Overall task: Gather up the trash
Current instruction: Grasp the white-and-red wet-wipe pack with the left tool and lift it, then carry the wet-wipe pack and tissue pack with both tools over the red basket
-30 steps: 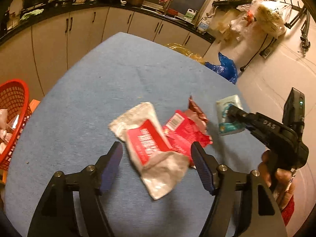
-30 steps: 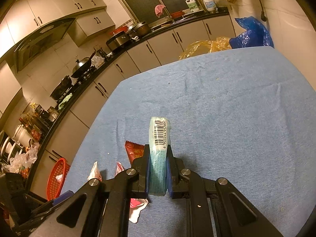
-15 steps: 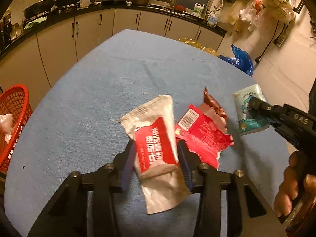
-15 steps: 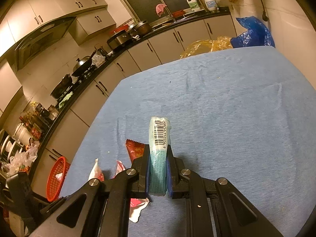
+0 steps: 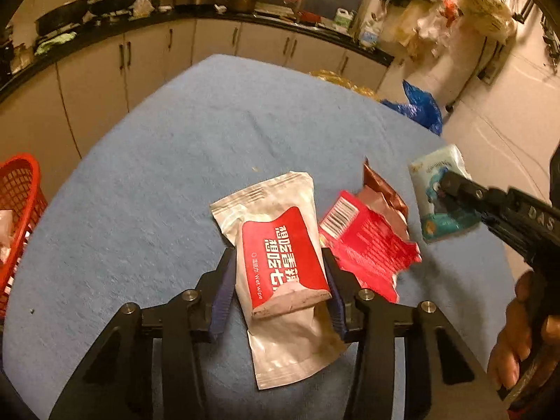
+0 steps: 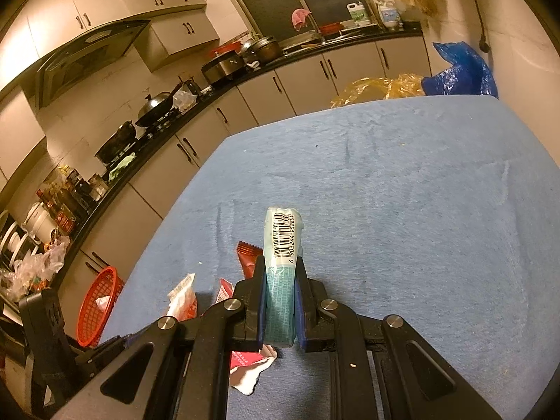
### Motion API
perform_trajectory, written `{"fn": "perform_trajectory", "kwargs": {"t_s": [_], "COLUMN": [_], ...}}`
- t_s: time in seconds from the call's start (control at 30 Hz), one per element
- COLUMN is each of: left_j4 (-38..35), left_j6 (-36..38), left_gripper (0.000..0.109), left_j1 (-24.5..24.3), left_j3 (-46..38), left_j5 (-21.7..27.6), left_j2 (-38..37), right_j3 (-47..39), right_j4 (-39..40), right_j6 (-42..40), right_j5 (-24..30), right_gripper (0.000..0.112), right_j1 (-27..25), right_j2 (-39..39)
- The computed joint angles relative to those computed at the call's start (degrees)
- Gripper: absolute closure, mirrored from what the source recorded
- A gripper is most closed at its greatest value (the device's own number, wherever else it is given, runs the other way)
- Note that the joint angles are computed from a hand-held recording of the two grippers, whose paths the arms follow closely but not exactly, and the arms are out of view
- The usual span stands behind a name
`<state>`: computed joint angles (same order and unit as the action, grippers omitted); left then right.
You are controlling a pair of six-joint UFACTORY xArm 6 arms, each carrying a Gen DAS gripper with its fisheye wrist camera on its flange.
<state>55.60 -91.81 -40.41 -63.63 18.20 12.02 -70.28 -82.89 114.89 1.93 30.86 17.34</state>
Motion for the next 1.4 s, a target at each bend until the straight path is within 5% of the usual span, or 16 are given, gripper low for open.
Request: {"fn": "perform_trajectory", "kwargs": {"t_s": [0.07,0.13,0.27,0.37,0.53,0.9,1.4], "left_j4": [5.88,13.3,20.17,22.09,23.41,25.13,26.5], "left_j6": [-6.24,-13.87,-18.76,-19.05,-19.23,-20.76,-20.39], "left_gripper": [0.063,0.063,0.063,0.063,0.063,0.063,0.063], "left_j1": [0.24,-1.05,-5.24,-6.94,-7.38,-7.91,-10.73], "left_j3": [0.0,-0.41,-2.14,-3.56,-4.23,-2.56,-3.26], "left_j5": [1.63,8.76,23.51,28.61,30.86,32.34,38.51], "left_j2": [-1.0,-2.69,-3.12,-1.88,-1.33,-2.22,-1.7], "right_j3": [-0.66,-1.39,-2.85,-3.67,-4.82,-5.17,-4.81], "right_j4": [-3.82,-7.2,-9.82,-9.87,-13.88,-8.81,-13.34], "right_j6": [2.94,5.0,4.56,1.42,2.52,-3.01,0.99], "right_j5": [0.12,0.61,0.77,2.89,4.54,6.46,7.48], "right_gripper": [0.098,0.098,0.098,0.098,0.098,0.098,0.098], "right_j1": [0.38,1.08,2.7,4.83,6.99,7.96,8.08], "right_j2": [0.0,-0.02,0.6,0.97,1.3,2.48,1.97]}}
